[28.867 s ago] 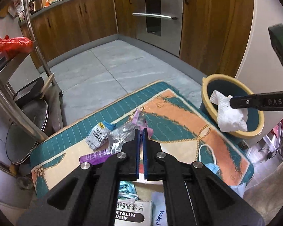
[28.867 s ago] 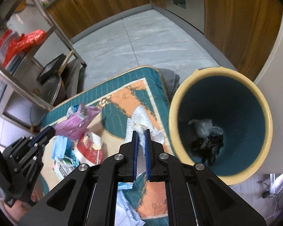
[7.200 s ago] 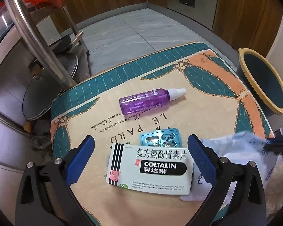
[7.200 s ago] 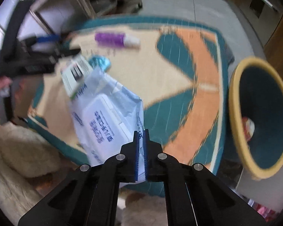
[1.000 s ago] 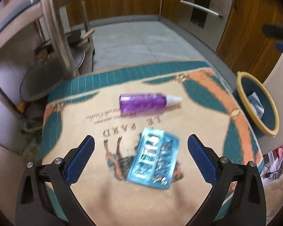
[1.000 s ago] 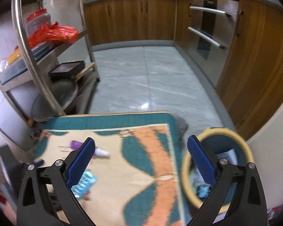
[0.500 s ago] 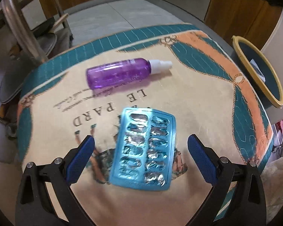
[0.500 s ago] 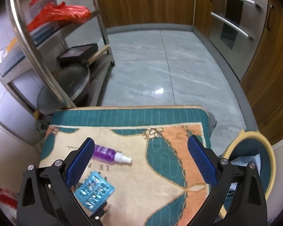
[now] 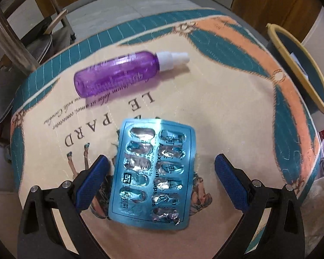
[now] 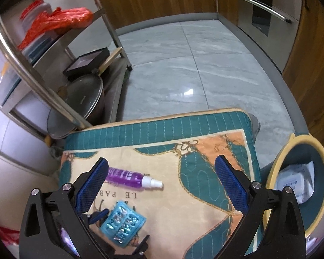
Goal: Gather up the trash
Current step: 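Move the left tool to the blue blister pack and grasp it, then grasp the purple spray bottle with the right tool while the left tool holds the blister pack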
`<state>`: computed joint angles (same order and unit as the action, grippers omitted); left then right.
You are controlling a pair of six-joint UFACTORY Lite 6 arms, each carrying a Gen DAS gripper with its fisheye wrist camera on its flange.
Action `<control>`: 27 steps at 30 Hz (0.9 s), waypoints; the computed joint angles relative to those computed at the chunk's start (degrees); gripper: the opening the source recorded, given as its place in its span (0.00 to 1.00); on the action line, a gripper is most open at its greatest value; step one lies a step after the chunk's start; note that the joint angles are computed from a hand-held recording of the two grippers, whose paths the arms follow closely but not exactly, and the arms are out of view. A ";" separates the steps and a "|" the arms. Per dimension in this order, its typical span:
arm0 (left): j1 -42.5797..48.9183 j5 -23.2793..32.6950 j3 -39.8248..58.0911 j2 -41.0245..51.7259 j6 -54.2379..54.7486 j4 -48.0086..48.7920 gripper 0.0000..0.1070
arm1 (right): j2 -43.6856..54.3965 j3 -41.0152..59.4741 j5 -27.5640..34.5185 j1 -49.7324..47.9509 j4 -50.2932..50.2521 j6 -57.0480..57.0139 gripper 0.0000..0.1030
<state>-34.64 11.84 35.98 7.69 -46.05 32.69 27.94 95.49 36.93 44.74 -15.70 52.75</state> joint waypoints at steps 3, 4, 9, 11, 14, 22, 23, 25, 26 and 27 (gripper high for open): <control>0.06 0.36 1.15 0.82 0.00 -0.99 0.91 | 1.16 1.71 1.32 1.18 -1.22 -0.71 0.95; -0.08 0.74 1.60 1.22 -1.56 0.56 0.91 | 1.43 2.08 1.81 1.42 -1.81 -0.81 0.95; 0.51 0.63 2.47 1.88 -1.54 0.79 0.88 | 1.83 2.59 2.87 1.97 -3.54 -0.59 0.95; 1.26 0.13 2.09 0.95 -0.86 0.75 0.76 | 1.86 2.54 2.68 1.68 -2.91 -0.38 0.95; 2.65 -0.08 1.78 -0.08 3.14 -2.81 0.65 | 1.83 2.27 2.02 1.10 -1.27 -0.88 0.95; 8.38 -0.64 -1.72 -6.00 3.39 -4.73 0.64 | 4.10 3.74 2.34 1.68 -4.15 -0.82 0.95; 9.59 -0.78 -2.22 -6.93 3.38 -4.57 0.64 | 4.36 3.41 1.56 1.82 -5.21 -1.04 0.95; 12.35 -1.05 -2.49 -7.37 6.08 -6.57 0.65 | 6.01 3.04 0.19 2.27 -8.37 -1.99 0.95; 13.62 -0.95 -2.75 -7.62 7.51 -8.13 0.65 | 7.01 3.24 -0.29 2.28 -8.33 -3.45 0.95; 15.00 -0.90 -3.10 -7.96 8.83 -9.88 0.65 | 7.92 3.39 -0.99 2.23 -7.60 -5.28 0.95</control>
